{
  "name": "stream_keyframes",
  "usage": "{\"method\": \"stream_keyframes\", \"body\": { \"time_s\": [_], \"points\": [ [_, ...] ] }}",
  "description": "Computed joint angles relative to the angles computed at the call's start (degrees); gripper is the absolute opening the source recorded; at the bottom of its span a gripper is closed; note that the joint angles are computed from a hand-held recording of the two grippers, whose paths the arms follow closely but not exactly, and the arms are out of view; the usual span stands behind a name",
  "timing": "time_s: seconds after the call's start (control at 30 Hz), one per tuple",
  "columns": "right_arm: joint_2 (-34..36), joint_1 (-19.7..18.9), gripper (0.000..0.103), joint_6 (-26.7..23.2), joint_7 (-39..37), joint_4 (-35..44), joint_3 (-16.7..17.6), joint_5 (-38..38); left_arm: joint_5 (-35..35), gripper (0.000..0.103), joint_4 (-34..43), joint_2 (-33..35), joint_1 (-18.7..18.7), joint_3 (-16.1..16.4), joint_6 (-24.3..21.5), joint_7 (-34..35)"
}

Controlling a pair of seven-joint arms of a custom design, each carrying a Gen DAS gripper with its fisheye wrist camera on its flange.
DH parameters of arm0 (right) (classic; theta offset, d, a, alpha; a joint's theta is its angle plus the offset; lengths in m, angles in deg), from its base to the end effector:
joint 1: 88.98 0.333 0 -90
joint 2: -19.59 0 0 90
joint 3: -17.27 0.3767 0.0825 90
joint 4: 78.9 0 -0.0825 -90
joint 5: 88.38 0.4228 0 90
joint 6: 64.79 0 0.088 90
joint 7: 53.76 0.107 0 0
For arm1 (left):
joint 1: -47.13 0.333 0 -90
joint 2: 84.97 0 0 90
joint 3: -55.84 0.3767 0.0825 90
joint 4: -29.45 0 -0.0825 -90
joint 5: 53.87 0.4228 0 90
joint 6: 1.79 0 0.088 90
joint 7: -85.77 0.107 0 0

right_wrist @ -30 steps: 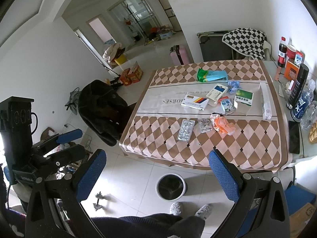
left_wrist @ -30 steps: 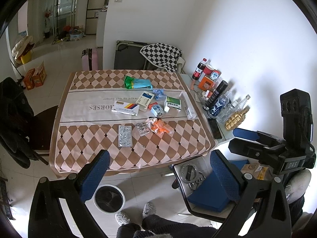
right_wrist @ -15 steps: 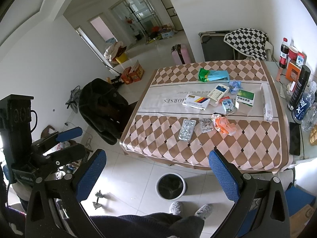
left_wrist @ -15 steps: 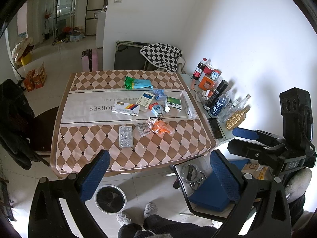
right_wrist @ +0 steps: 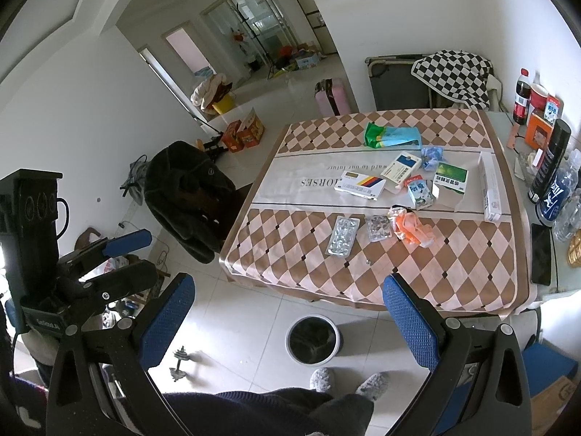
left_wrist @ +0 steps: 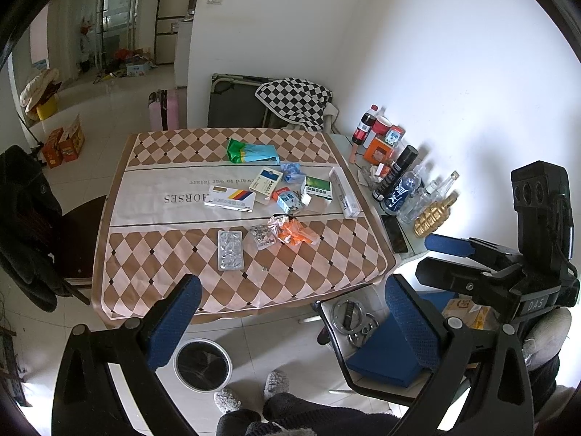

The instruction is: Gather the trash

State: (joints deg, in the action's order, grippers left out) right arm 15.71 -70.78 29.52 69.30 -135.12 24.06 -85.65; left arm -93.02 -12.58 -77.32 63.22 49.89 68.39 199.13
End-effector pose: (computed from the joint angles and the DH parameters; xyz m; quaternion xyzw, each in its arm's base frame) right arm 0.4293 0.2113 1.0171 -0.6182 0.6996 -0.0802 0.3492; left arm 0.5064 0.0165 0.9862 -0.4441 0.8285 -0.3410 0.0089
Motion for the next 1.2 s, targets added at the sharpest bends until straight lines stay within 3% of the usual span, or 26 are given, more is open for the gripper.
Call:
{"method": "stream_keyframes", "body": {
  "time_s": [0.7,0.8,0.9,0.97,1.07,1.2],
  "points": [
    [1.13,0.72,0.103,0.62,2.0,0.53,0.65,-1.67,0.87,0.103,-1.35,-0.94,-0.66,0.19,1.03,0.09],
    [-0.11,1.48,0.103,2.3,8.28,-2.53,1.7,-6.13,5.94,0.103,-7.41,-3.75,-2.74,0.59,7.52,1.71],
    [-0.84,1.93,0.103,1.7,16.14,-4.59,2.93,-12.42,14.79,0.103,-19.58,-8.93,-6.15,1.1,19.76,4.03],
    [-1.13,1.55,0.103,-0.24,21.36,-5.93,3.22,-16.06,20.85,0.103,-23.3,-9.04,-8.46,1.03,24.62,2.73],
    [-3.46,-0.17,0.103,-0.05,27.74,-11.13,2.16,-17.51,26.82,0.103,-25.04,-6.07,-10.71,0.87,26.21,-1.6],
    [-3.3,-4.12,0.103,-0.96,29.31,-15.3,-0.87,-15.61,32.35,0.103,-24.66,-0.4,-13.04,-0.3,24.24,-7.72]
  ]
}}
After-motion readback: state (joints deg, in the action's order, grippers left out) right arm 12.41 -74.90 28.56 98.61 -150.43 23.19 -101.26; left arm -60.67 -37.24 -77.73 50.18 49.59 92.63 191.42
